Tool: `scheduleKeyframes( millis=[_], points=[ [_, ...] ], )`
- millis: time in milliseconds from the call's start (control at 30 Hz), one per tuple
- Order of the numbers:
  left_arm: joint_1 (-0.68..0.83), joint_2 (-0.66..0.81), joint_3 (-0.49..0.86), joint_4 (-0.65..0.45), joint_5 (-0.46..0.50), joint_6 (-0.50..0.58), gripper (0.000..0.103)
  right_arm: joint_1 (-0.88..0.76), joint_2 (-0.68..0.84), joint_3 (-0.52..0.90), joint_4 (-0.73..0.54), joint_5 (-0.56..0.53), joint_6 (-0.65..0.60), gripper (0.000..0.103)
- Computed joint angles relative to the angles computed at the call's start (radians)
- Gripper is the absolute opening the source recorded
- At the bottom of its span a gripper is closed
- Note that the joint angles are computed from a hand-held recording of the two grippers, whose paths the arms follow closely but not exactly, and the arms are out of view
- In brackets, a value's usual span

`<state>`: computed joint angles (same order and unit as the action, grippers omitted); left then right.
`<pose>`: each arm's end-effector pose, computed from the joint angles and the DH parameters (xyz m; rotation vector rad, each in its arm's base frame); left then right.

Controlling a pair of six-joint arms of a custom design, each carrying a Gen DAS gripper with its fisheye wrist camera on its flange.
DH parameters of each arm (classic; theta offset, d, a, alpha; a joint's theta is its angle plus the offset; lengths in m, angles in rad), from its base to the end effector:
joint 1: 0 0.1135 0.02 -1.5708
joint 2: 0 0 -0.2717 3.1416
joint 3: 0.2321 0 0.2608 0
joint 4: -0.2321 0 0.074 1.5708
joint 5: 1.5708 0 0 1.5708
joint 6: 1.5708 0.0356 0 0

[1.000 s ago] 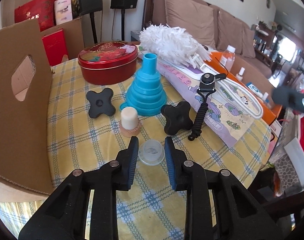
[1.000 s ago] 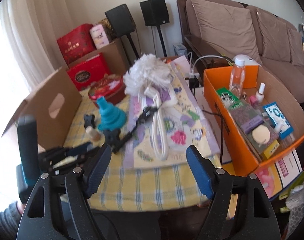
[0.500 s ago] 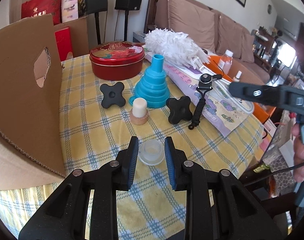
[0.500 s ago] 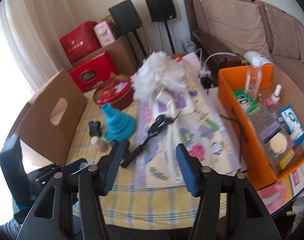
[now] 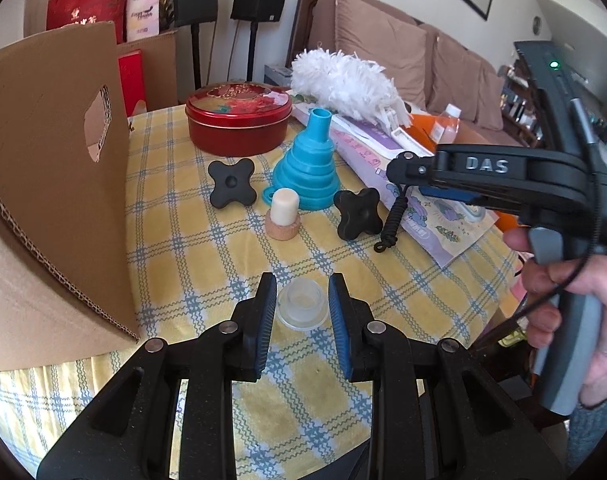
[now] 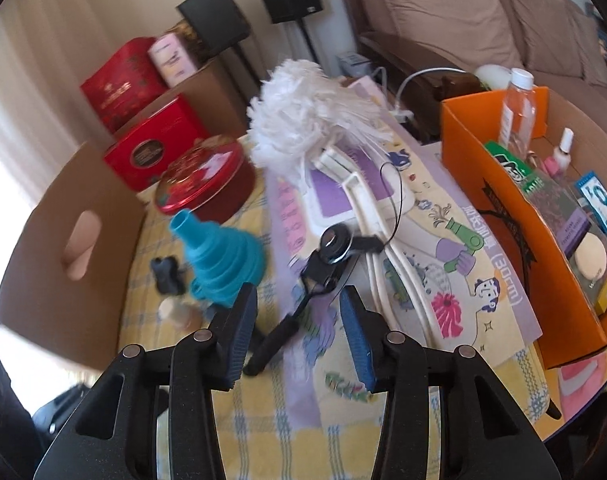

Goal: Organize objects
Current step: 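Grasp the black keychain lanyard with the right gripper while the left lifts the cup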

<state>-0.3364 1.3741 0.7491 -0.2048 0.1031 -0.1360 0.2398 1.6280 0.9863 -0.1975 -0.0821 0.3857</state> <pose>0.2647 -0.0964 0.1994 0.2907 2.4056 -0.3417 0.3373 0.0855 0.1994 0.1397 2.4388 0.3833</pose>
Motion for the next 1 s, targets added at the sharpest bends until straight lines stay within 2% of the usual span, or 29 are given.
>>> scheduleKeyframes(
  millis=[67, 233, 400, 700, 1000],
  points=[
    [0.005, -0.002, -0.004, 0.002, 0.006, 0.000, 0.025, 0.013, 0.017, 0.009, 0.000, 0.039, 0.001, 0.042],
    [0.023, -0.005, -0.006, 0.002, 0.025, 0.000, 0.025, 0.044, 0.047, 0.021, -0.005, 0.145, -0.025, 0.020],
    [0.028, -0.015, -0.010, 0.003, 0.032, 0.000, 0.025, 0.060, 0.038, 0.006, 0.014, 0.161, -0.068, 0.009],
    [0.037, -0.076, 0.005, -0.047, 0.050, -0.005, 0.025, 0.101, -0.074, -0.063, 0.075, 0.142, -0.103, 0.006],
    [0.080, -0.225, 0.063, -0.178, 0.110, 0.022, 0.025, 0.146, -0.231, -0.043, -0.015, 0.121, -0.128, 0.005]
  ],
)
